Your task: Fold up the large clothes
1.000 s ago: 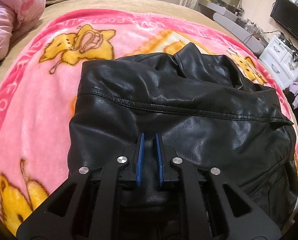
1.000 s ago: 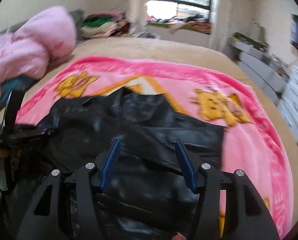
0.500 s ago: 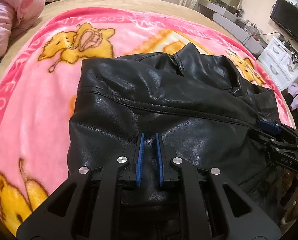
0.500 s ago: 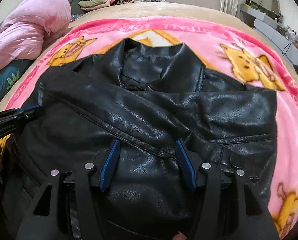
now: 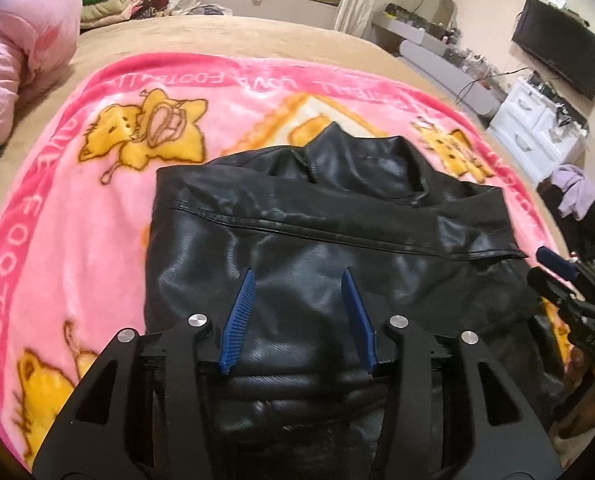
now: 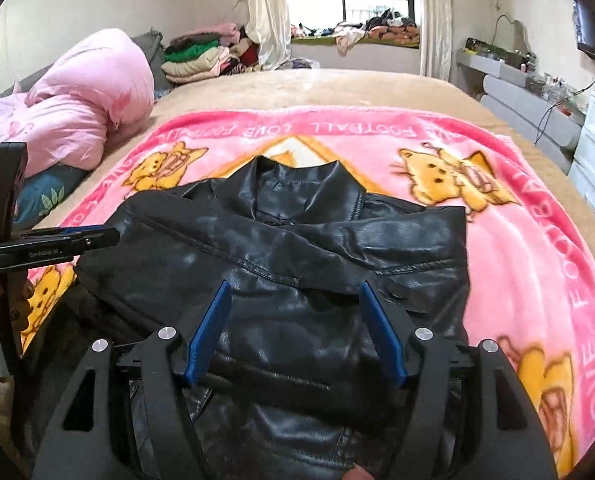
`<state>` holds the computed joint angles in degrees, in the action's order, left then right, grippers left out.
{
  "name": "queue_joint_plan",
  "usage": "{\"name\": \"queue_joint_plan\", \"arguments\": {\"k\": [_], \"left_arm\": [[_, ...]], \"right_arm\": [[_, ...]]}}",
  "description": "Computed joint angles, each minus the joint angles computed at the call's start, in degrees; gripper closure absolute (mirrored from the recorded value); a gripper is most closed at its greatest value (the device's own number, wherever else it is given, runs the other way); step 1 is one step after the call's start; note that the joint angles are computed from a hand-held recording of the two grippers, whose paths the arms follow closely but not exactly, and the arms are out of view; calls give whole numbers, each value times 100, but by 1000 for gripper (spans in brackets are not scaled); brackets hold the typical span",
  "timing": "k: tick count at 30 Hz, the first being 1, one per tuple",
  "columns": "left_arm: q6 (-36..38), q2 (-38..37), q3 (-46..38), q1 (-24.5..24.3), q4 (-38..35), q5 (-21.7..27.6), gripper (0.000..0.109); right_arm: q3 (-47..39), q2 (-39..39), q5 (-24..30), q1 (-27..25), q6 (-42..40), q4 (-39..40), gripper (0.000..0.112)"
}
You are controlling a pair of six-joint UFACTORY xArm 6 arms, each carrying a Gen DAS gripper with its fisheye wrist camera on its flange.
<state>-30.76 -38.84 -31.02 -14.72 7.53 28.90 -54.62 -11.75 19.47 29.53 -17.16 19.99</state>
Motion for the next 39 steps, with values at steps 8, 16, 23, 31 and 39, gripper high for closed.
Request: {"name": "queue_joint_plan", "arguments": {"k": [8,16,23,31,39], "left_arm": [[292,-63,86,-279,-399,90,89],[-84,11,231,-559,14,437,89],[-186,118,249,-575,135,426,89],[-120,9,280,-575,57,387,89],[-280,-502,399,-641,204,471,66]], "right_arm": [[263,-184,-93,146,-219,265,48],[205,-32,-11,321,-371,335,48],[17,308,523,195,300,-406,49],[-44,463,776,123,155,34,50],[276,-38,439,135,-236,663,28]]}}
